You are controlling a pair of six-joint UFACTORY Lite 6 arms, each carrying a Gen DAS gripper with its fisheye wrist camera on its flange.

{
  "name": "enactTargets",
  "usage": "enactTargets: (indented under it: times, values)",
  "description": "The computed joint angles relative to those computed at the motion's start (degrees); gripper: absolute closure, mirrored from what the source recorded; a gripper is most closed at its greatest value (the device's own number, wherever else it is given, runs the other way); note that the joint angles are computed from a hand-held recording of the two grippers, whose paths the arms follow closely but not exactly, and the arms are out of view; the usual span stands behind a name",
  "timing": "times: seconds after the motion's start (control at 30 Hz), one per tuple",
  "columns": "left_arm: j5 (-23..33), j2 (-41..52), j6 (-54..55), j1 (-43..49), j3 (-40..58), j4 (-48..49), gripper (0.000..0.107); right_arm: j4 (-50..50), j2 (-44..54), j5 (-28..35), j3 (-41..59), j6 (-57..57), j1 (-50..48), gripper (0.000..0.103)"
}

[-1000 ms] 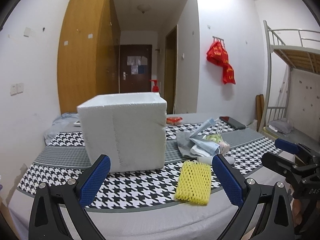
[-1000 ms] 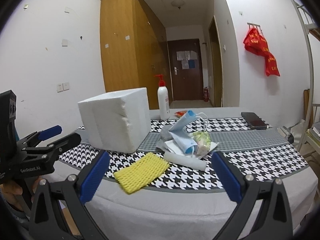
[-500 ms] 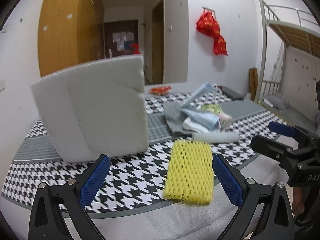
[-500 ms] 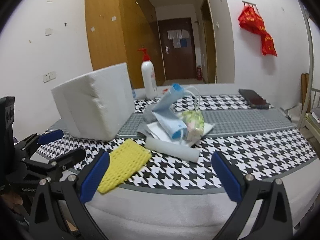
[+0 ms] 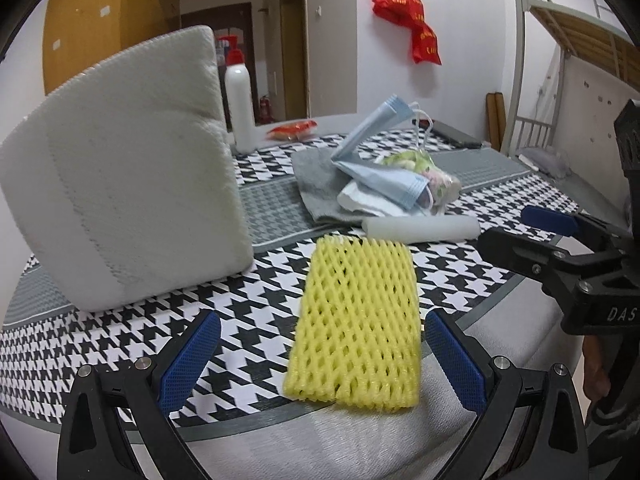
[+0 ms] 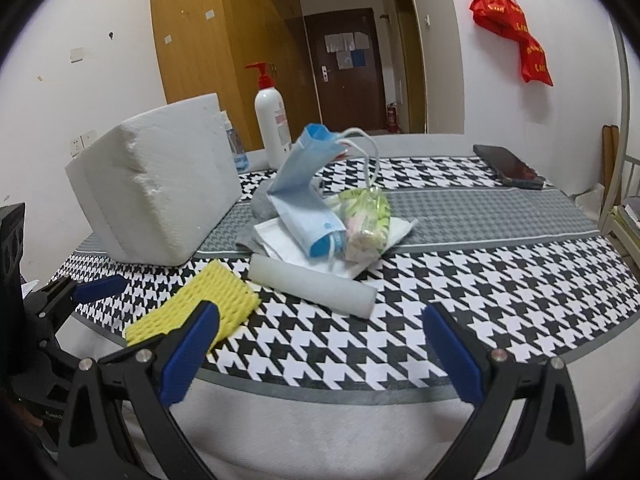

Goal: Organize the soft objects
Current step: 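Reach the left gripper to the yellow foam net sleeve and grasp it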

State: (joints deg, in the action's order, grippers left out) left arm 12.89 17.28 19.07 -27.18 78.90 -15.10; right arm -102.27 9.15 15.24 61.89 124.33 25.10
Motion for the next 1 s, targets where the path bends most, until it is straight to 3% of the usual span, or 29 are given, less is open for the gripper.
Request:
enactTargets:
  times: [0.2,0.4,0.6,0.87,1.0]
  values:
    - [2.14,3.23,-7.71,-0.98,3.17,7.50,0.005,-1.89,1.70,-2.17,1.32,0.63,-1.57,0.000]
    - [4.25,5.06,-8.61,-1.43,5.11,9.10,0.016,-2.70,2.09,-3.25,1.70,0.79,-2.43,0.000]
    - [5.70,5.16,-0.56,-0.95,5.47,0.82,0.033,-1.67,2.79,-4.26,2.64,-1.32,-3.24,0.000]
    - [5.93,5.19,5.96,1.08,5.99,-7.76,0.066,-1.77,3.96,-5.35,3.73,-1.82,-3.93,0.000]
    - [6.44,5.96,10.03,2.17,6.92,-12.77,0.077,-4.07,5.03,-6.52,4.82,0.11,-4.30,0.000]
